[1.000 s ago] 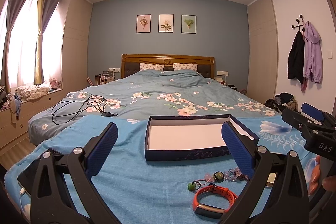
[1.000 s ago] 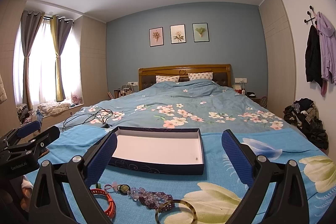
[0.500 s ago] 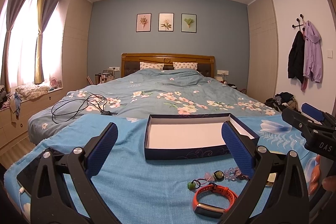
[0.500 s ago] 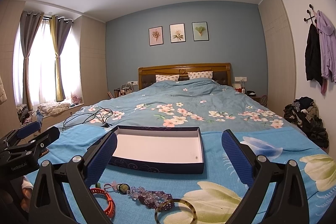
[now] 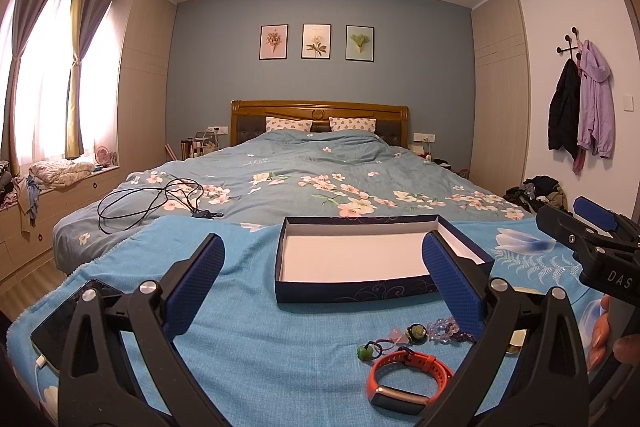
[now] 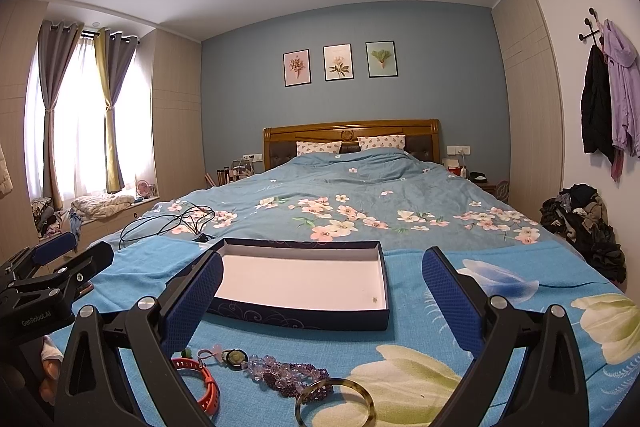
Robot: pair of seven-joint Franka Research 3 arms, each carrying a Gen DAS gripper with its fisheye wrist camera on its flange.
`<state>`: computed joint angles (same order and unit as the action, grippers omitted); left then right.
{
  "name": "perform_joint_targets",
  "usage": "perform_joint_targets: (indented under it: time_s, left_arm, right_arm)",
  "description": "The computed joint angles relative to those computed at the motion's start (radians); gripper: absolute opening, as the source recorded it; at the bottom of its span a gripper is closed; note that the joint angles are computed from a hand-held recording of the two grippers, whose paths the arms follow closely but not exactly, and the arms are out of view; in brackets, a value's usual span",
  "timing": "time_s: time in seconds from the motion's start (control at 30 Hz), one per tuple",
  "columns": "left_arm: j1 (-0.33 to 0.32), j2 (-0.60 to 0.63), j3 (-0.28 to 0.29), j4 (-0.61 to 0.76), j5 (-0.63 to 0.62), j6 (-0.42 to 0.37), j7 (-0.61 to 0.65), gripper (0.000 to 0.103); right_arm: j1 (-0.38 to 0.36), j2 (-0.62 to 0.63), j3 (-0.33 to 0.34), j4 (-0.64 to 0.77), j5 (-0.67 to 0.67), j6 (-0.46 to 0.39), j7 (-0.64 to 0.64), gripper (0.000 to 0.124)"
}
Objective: Organize jewelry
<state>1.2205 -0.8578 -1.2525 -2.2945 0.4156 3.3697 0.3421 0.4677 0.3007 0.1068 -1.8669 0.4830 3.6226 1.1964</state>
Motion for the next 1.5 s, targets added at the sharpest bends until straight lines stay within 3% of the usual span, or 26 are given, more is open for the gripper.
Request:
perform_joint_targets:
  time_s: [1.5]
  left_arm:
    - [-0.004, 0.036, -0.006, -0.001, 0.006, -0.003, 0.023, 0.097]
  right_arm:
    - [0.003, 0.003, -0.005, 0.005, 0.008, -0.016, -0.004, 0.096]
